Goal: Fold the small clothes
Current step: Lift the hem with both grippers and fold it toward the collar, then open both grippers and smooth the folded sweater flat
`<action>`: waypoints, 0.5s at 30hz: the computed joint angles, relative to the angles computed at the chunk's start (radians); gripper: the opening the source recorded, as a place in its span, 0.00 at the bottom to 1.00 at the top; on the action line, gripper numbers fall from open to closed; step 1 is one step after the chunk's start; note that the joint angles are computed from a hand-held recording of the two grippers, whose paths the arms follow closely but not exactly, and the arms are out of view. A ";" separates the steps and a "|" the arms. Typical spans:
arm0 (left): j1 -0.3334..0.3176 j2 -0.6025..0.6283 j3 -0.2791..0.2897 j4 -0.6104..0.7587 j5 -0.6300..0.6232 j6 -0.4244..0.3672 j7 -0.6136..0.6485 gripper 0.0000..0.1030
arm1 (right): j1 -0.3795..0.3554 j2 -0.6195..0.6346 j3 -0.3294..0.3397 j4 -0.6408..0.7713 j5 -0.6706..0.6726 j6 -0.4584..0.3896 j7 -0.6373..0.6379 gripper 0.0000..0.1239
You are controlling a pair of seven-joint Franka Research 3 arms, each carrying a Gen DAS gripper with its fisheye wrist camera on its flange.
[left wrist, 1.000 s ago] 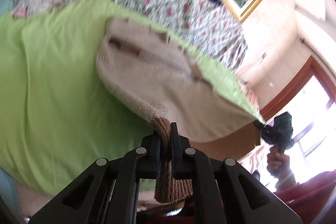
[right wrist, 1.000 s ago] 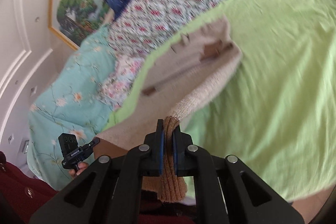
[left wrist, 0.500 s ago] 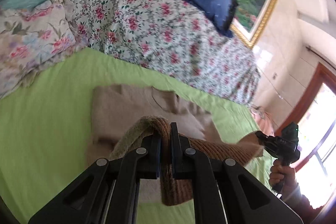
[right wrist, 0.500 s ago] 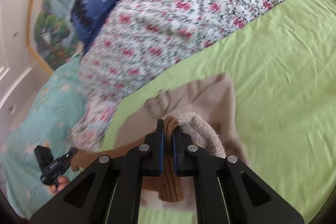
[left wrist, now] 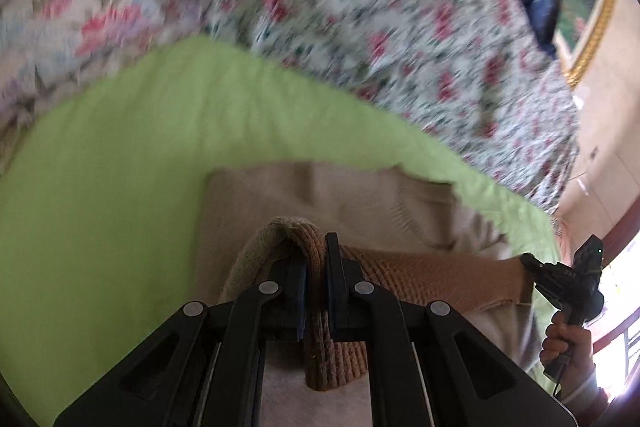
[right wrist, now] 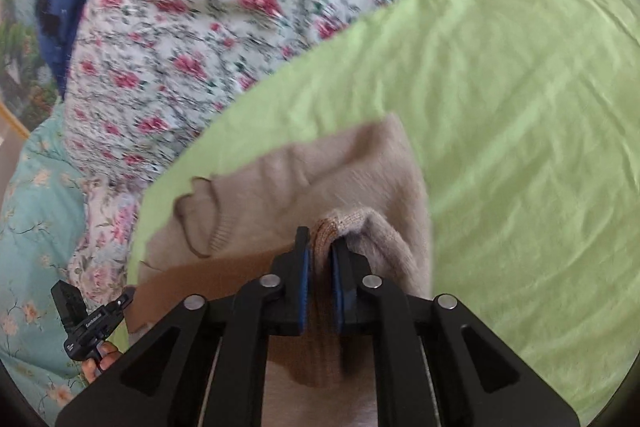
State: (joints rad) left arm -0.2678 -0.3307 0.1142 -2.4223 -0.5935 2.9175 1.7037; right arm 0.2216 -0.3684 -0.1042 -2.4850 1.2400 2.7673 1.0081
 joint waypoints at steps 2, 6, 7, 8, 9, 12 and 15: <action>-0.026 -0.001 0.030 -0.005 -0.047 -0.040 0.036 0.15 | 0.010 -0.068 -0.002 -0.049 0.058 0.043 -0.047 0.16; -0.070 -0.127 0.021 -0.105 -0.125 -0.033 0.136 0.49 | 0.055 -0.243 0.026 -0.153 0.056 0.120 -0.122 0.22; -0.085 -0.162 0.009 -0.133 -0.114 -0.033 0.139 0.50 | 0.080 -0.283 0.023 -0.173 0.024 0.091 -0.147 0.22; -0.126 -0.190 0.018 -0.153 -0.120 -0.036 0.161 0.50 | 0.096 -0.298 0.021 -0.182 -0.013 0.060 -0.148 0.22; -0.157 -0.211 0.022 -0.163 -0.117 -0.047 0.172 0.50 | 0.110 -0.299 0.020 -0.183 -0.073 -0.004 -0.140 0.22; -0.223 -0.175 0.001 -0.135 -0.080 -0.076 0.185 0.51 | 0.135 -0.228 0.023 -0.139 -0.203 -0.144 -0.122 0.22; -0.214 -0.067 -0.029 -0.052 -0.038 -0.116 0.184 0.50 | 0.094 -0.116 0.073 -0.071 -0.358 -0.158 -0.053 0.21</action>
